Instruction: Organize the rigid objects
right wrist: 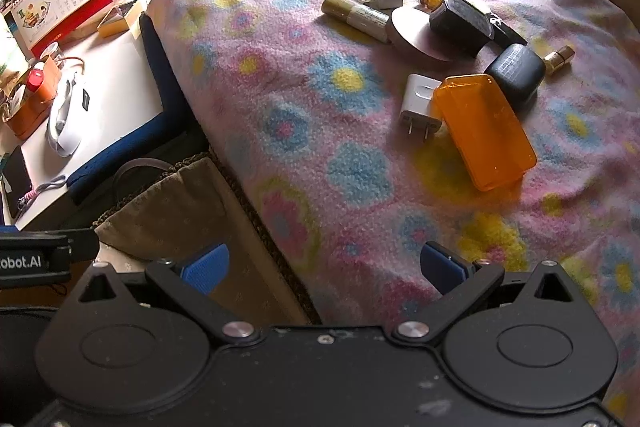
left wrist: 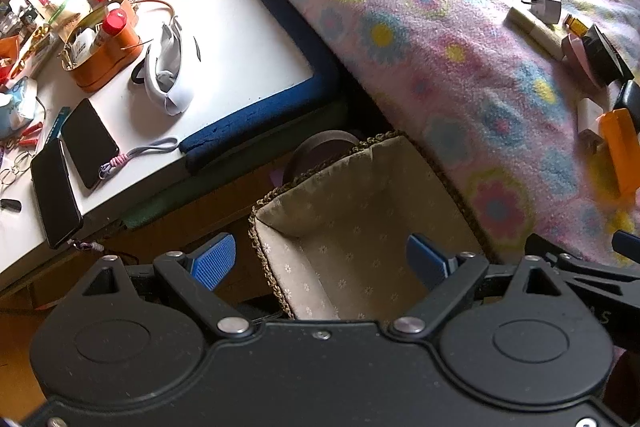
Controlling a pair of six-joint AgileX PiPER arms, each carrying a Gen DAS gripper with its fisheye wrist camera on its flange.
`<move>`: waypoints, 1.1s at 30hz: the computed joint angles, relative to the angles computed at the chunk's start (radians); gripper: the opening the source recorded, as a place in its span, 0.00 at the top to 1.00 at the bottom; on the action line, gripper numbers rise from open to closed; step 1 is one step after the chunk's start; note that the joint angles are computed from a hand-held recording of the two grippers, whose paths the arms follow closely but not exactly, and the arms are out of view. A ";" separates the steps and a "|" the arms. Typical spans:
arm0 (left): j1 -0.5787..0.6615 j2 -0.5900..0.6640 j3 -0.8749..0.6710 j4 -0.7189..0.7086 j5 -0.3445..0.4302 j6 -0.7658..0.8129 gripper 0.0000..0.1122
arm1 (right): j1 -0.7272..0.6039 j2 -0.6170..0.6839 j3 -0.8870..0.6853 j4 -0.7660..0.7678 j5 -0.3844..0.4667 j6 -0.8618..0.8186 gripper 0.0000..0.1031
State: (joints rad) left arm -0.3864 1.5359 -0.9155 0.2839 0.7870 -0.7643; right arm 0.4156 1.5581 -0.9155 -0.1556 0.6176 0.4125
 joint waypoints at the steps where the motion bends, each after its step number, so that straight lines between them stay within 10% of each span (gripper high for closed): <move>1: -0.001 0.001 -0.001 -0.002 0.001 0.002 0.20 | -0.001 0.000 0.000 0.003 -0.001 -0.001 0.01; 19: -0.020 0.031 -0.020 0.006 0.016 0.009 0.20 | -0.035 0.008 0.025 0.022 -0.034 -0.026 0.03; 33: -0.039 0.009 -0.013 0.028 -0.043 -0.003 0.21 | -0.136 -0.033 0.122 -0.339 -0.252 0.192 0.22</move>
